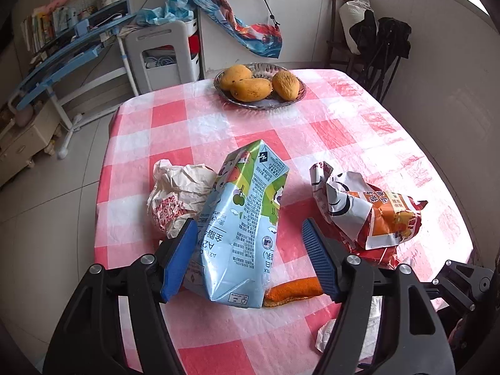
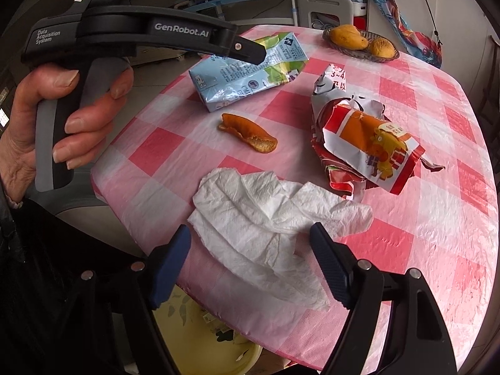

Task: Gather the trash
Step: 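Grasp the blue milk carton with the left gripper while the right gripper grasps the white tissue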

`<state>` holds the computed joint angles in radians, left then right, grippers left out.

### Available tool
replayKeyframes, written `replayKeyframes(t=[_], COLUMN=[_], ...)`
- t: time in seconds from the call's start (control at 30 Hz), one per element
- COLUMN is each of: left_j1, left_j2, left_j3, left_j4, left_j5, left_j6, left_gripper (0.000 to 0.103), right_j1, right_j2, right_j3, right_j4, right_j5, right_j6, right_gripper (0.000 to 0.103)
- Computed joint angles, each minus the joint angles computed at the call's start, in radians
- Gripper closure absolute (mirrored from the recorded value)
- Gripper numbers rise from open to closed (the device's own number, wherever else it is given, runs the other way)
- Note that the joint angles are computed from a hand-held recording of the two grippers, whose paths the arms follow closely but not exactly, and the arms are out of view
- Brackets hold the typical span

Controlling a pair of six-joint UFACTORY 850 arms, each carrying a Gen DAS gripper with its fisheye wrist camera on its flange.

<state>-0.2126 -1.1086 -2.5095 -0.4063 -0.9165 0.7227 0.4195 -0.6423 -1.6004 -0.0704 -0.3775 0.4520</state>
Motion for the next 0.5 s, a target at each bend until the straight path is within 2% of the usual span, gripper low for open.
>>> replayKeyframes(t=[0.13,0.23,0.27,0.3,0.33,0.4,0.5], left_j1=[-0.003,-0.006,-0.004,-0.003,0.0,0.005,0.006], left_j2=[-0.076,-0.075,-0.064,-0.064,-0.081,-0.095,-0.124], left_j3=[-0.122,-0.108,-0.089,-0.09,-0.123,-0.154,-0.21], left_j4=[0.047,0.067,0.055,0.052,0.043,0.024,0.021], left_j5=[-0.074,-0.061,-0.046,-0.044,-0.062,-0.079,-0.122], left_j6=[-0.067,-0.088,-0.086,-0.09,-0.092,-0.098,-0.09], left_gripper=[0.037,0.043,0.049,0.059,0.061,0.072,0.074], right_j1=[0.001,0.005,0.006,0.01,0.01,0.01,0.008], right_j2=[-0.005,-0.006,-0.008,-0.007,-0.007,-0.007,-0.004], right_j3=[-0.007,-0.009,-0.012,-0.011,-0.011,-0.011,-0.008], right_j4=[-0.013,-0.042,-0.063,-0.083,-0.092,-0.107,-0.125], right_j5=[0.001,-0.002,-0.005,-0.007,-0.006,-0.005,-0.001], right_j6=[0.011,0.037,0.056,0.078,0.091,0.106,0.124], right_gripper=[0.027,0.028,0.03,0.032,0.035,0.041,0.06])
